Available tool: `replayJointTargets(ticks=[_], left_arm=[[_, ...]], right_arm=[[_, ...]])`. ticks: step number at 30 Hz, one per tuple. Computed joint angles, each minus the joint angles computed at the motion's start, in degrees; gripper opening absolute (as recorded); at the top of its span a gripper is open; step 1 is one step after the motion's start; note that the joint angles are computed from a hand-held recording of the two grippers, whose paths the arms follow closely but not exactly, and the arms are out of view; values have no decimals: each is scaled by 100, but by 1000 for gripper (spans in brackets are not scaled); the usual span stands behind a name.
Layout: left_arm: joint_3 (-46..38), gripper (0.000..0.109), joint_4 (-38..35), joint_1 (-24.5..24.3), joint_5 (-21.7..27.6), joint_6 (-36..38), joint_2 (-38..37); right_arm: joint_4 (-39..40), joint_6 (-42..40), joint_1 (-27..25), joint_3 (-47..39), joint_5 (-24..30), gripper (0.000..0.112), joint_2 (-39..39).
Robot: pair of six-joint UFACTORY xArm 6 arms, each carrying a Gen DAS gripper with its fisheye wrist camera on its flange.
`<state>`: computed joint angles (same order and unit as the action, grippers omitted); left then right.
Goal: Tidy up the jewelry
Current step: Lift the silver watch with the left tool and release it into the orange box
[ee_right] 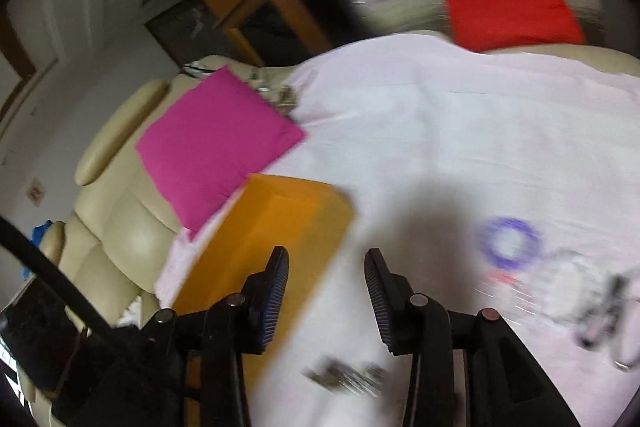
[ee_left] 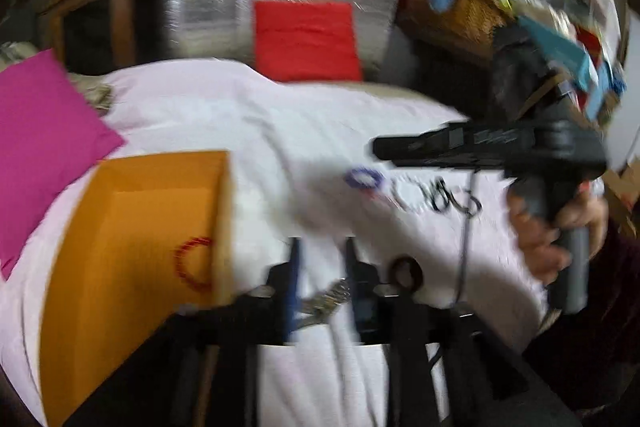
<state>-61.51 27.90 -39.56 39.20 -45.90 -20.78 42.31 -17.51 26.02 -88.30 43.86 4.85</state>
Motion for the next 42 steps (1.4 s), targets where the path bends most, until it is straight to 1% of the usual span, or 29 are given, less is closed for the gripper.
replayJointTargets(ticks=[1, 2, 3, 6, 8, 10, 14, 17, 20, 22, 24, 28, 32, 35, 37, 40, 42], left_arm=[[-159, 52, -95, -66, 83, 178, 217], [-290, 53, -157, -106, 154, 357, 402], [-389, 53, -194, -140, 249, 499, 550], [-701, 53, -390, -221, 740, 976, 1070], [-835, 53, -545, -207, 991, 1198, 1313], [-824, 53, -461, -181, 1030, 1266, 1406], [-650, 52, -682, -70, 763, 1414, 1327], [-664, 51, -691, -89, 770, 1479, 1360], [-638, 44, -702, -53, 658, 1477, 1470], [-619, 34, -840, 36, 537, 1516, 1484], [-569, 28, -935, 107, 479, 1459, 1442], [-576, 28, -947, 90, 466, 1404, 1438], [-427, 26, -1079, 194, 279, 1058, 1259], [-260, 26, -1016, 219, -53, 875, 1012], [-212, 26, -906, 196, -263, 670, 886], [-55, 26, -545, 172, -701, 233, 567], [92, 26, -179, 243, -1089, -234, 273]], right_arm=[[-60, -10, -171, 306, 41, 43, -253], [-81, -16, -290, 483, 63, 43, -400], [-55, -53, -495, 842, 55, 43, -680], [139, -19, -980, 1405, -21, 42, -1108], [182, 152, -1195, 1466, -32, 42, -1114], [234, 130, -1363, 1447, 26, 42, -1083], [249, 96, -1471, 1425, 142, 42, -1050], [244, 91, -1466, 1356, 222, 42, -993], [251, 53, -1454, 1308, 260, 42, -963], [294, 22, -1436, 1370, 217, 42, -999], [278, 30, -1423, 1392, 175, 42, -1018], [229, 97, -1411, 1410, 110, 42, -1011], [192, 57, -1358, 1425, 15, 42, -1022], [335, -146, -1302, 1391, 179, 42, -1005], [448, -299, -1231, 1321, 494, 42, -942], [310, -395, -989, 1303, 755, 42, -884], [132, -430, -799, 1337, 777, 42, -880]])
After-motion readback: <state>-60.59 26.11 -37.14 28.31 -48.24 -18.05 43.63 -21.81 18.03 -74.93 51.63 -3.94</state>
